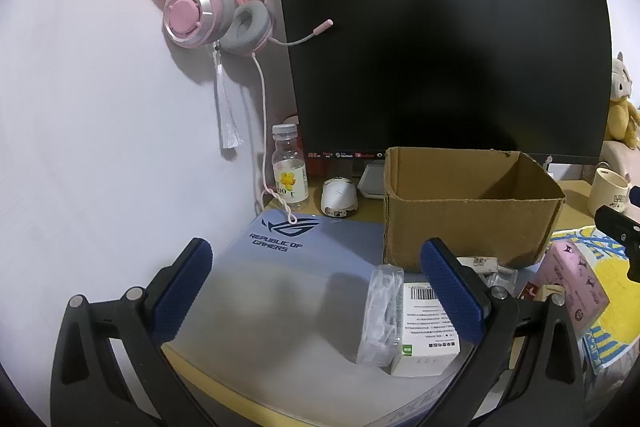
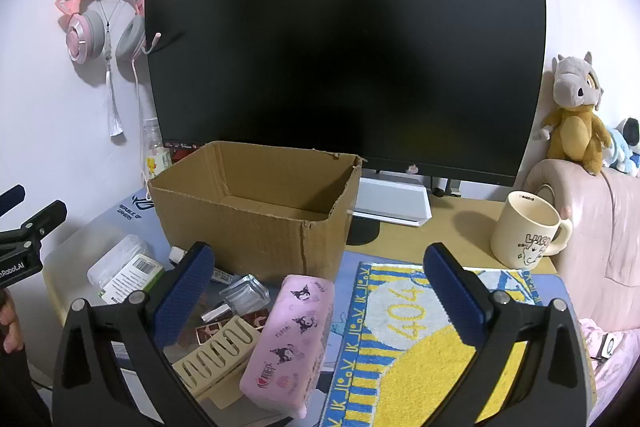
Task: Organize objects
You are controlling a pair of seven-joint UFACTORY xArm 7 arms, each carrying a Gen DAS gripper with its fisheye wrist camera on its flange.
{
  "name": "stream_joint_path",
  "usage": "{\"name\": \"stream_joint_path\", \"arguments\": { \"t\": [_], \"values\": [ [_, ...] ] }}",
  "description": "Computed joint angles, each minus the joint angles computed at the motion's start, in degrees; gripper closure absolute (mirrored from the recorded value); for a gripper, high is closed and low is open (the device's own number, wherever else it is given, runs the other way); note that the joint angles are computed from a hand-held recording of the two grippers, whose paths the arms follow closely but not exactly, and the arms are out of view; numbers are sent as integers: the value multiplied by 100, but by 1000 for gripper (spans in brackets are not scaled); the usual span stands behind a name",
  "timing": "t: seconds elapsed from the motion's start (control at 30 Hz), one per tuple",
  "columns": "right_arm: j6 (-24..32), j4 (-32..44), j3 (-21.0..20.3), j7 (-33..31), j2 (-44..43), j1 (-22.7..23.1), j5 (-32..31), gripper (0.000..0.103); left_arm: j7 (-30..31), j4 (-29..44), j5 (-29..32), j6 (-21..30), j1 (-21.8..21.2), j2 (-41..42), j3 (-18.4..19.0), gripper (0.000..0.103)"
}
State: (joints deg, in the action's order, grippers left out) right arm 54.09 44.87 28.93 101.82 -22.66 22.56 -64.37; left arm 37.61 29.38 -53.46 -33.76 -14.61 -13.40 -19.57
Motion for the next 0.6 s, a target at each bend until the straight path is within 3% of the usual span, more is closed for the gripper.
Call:
{"name": "stream_joint_path", "arguments": {
  "t": [0.6],
  "values": [
    [-50, -5, -14, 45, 38, 7, 7, 0, -345, -154, 421, -35, 79, -122, -47, 0]
  ]
}}
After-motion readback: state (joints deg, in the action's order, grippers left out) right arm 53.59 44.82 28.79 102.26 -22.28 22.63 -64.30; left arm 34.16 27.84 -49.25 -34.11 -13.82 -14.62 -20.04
